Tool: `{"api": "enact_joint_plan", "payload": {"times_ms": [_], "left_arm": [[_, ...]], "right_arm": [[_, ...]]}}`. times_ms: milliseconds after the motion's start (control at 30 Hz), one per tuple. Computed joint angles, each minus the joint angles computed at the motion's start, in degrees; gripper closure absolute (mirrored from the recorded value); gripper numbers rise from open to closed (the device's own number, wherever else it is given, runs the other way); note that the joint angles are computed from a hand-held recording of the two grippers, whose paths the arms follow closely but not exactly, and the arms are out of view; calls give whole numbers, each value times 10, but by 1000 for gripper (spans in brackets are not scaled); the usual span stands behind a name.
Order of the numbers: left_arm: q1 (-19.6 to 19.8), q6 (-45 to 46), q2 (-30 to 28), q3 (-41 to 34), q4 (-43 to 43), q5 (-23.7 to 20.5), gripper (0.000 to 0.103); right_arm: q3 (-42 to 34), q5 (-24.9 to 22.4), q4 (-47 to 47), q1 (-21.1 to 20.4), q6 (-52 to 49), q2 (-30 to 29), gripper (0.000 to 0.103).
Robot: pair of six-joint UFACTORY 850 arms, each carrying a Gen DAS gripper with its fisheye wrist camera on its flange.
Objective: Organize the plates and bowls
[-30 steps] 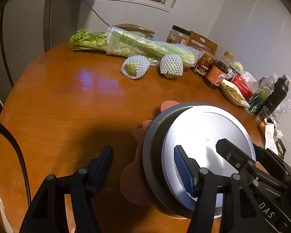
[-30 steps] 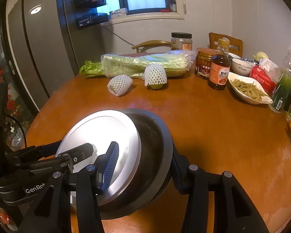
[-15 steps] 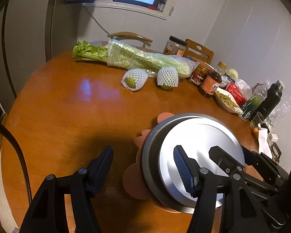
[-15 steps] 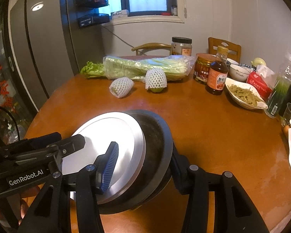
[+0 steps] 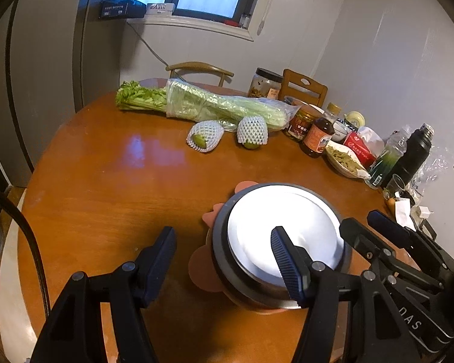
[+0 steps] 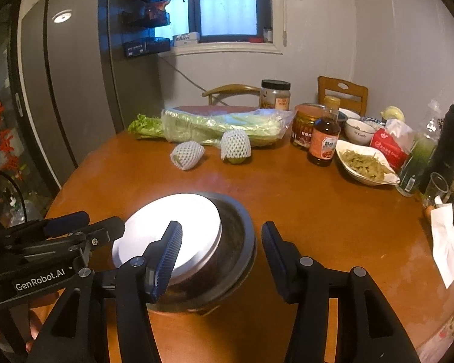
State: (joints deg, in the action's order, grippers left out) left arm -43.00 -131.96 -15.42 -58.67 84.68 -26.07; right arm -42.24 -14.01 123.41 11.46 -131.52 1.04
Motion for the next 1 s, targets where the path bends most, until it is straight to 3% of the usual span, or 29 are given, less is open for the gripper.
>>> {"api": "enact_joint_plan", "payload": {"times_ms": [667,767,1000], "left_arm": [[-74,36,35,31,-68,-95,37],[-86,42,32,30,-80,-111,35],[-101,70,21,23,-110,-120,35]], "right_arm": [[89,-3,-50,-20,19,103,45],[100,-5,-57,-23,24,111,40],[118,-12,-93,-33,54,118,39]]}}
